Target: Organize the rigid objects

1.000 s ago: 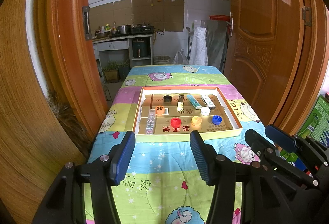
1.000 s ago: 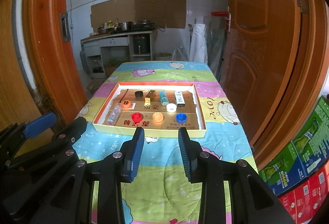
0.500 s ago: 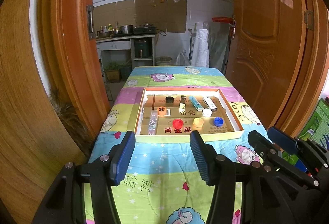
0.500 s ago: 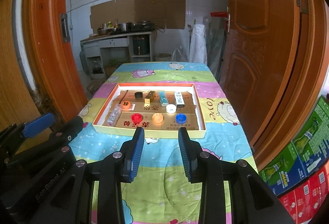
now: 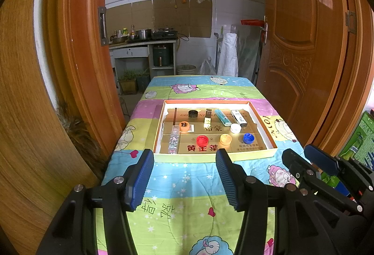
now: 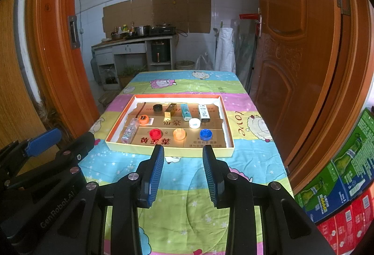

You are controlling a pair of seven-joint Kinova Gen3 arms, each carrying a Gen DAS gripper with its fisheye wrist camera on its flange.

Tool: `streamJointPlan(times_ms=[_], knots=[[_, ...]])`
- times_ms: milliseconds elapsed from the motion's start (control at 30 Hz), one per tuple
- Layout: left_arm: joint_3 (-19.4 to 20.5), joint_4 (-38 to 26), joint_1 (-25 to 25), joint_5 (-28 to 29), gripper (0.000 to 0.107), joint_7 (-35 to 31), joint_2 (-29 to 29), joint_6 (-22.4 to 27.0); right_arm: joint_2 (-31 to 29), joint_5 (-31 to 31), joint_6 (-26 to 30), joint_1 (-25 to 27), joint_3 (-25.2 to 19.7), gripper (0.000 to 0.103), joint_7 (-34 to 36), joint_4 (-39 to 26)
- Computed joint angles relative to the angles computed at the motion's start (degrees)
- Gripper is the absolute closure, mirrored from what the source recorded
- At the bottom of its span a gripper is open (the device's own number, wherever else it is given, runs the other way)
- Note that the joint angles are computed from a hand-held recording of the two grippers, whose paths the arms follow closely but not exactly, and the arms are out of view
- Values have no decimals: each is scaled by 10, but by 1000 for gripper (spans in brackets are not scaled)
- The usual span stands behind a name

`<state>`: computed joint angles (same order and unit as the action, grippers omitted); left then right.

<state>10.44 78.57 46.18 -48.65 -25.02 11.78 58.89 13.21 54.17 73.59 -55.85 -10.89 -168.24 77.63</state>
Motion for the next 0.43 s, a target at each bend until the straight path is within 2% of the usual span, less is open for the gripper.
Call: streamJointPlan(times_ms=[433], knots=[[-1, 8, 5, -16, 52, 21, -2, 0, 1, 0, 0, -1, 0, 68, -1, -1]])
